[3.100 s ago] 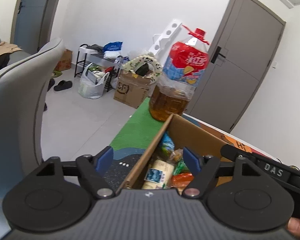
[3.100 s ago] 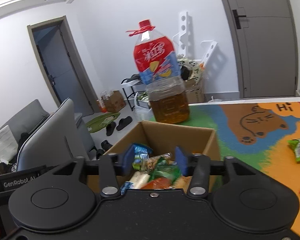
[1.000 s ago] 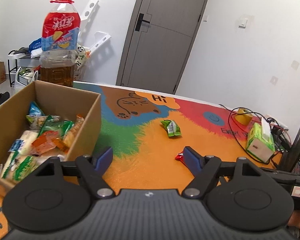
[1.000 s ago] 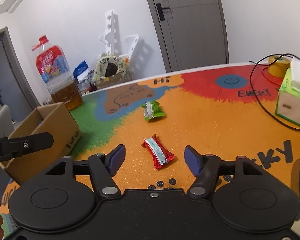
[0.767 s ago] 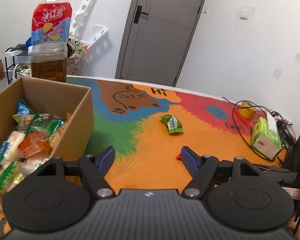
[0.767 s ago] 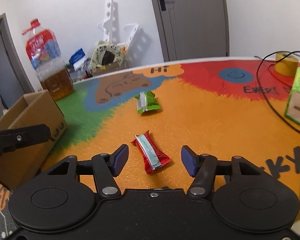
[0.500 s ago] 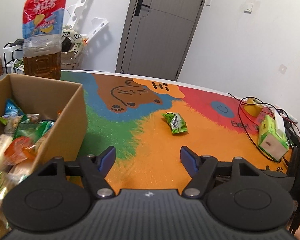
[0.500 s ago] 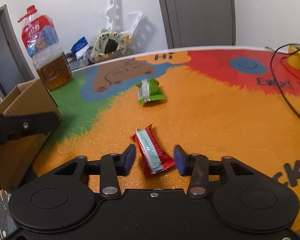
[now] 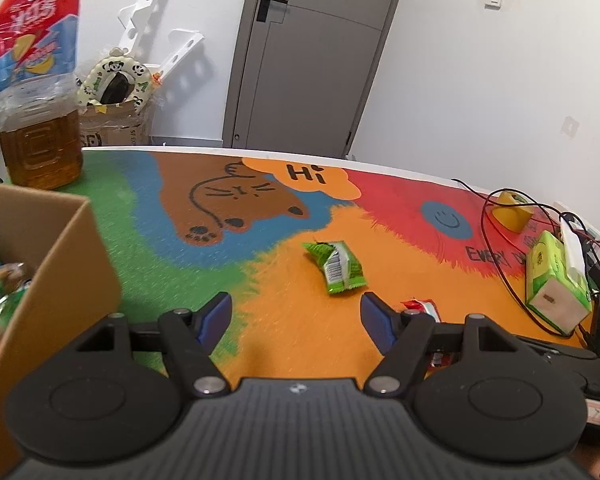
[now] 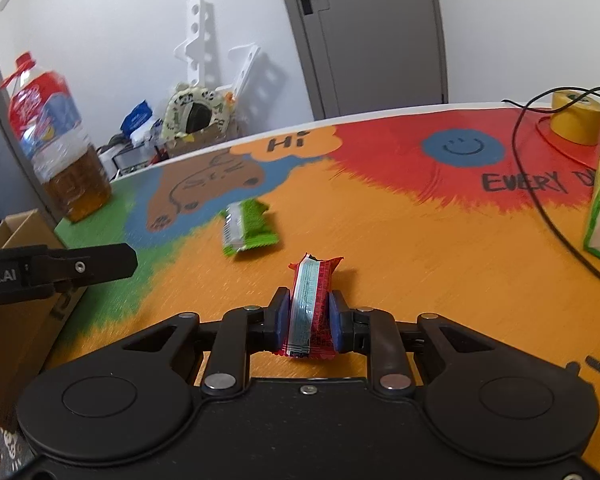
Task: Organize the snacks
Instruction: 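Close the right tool on the red candy bar while the left tool grasps the green candy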
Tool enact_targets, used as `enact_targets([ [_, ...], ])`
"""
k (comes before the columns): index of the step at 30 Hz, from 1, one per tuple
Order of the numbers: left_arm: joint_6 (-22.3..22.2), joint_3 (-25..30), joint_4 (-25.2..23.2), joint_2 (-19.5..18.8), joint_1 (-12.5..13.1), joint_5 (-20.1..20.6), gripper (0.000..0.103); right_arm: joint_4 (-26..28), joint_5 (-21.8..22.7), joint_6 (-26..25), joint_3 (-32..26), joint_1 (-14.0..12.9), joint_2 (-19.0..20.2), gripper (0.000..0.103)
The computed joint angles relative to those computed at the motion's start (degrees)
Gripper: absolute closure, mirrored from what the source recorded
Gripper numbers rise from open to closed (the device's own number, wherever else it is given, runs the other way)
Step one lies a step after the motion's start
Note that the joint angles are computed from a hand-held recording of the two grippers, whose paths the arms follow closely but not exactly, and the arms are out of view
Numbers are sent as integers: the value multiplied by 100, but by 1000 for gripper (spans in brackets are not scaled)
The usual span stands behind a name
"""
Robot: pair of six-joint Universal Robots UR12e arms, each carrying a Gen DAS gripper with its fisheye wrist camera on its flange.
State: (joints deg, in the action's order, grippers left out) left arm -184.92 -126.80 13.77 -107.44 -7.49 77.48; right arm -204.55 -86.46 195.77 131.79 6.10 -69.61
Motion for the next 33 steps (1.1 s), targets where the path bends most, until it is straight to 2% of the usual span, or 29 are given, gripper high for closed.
enact_targets([
  [8, -34, 349, -69, -277, -202, 175, 33, -442, -35, 346, 124, -152, 54, 81],
  [27, -256, 1040, -353, -940, -640, 971, 33, -729, -246, 684, 205, -218, 92, 81],
  [29, -230, 1034, -238, -978, -667, 1096, 41, -711, -214, 703, 201, -234, 95, 81],
  [31, -170, 1023, -174, -989, -685, 1191, 68, -705, -225, 708, 195, -232, 101, 81],
  [33, -201, 992, -205, -954, -621, 992, 71, -712, -223, 693, 199, -230, 105, 81],
])
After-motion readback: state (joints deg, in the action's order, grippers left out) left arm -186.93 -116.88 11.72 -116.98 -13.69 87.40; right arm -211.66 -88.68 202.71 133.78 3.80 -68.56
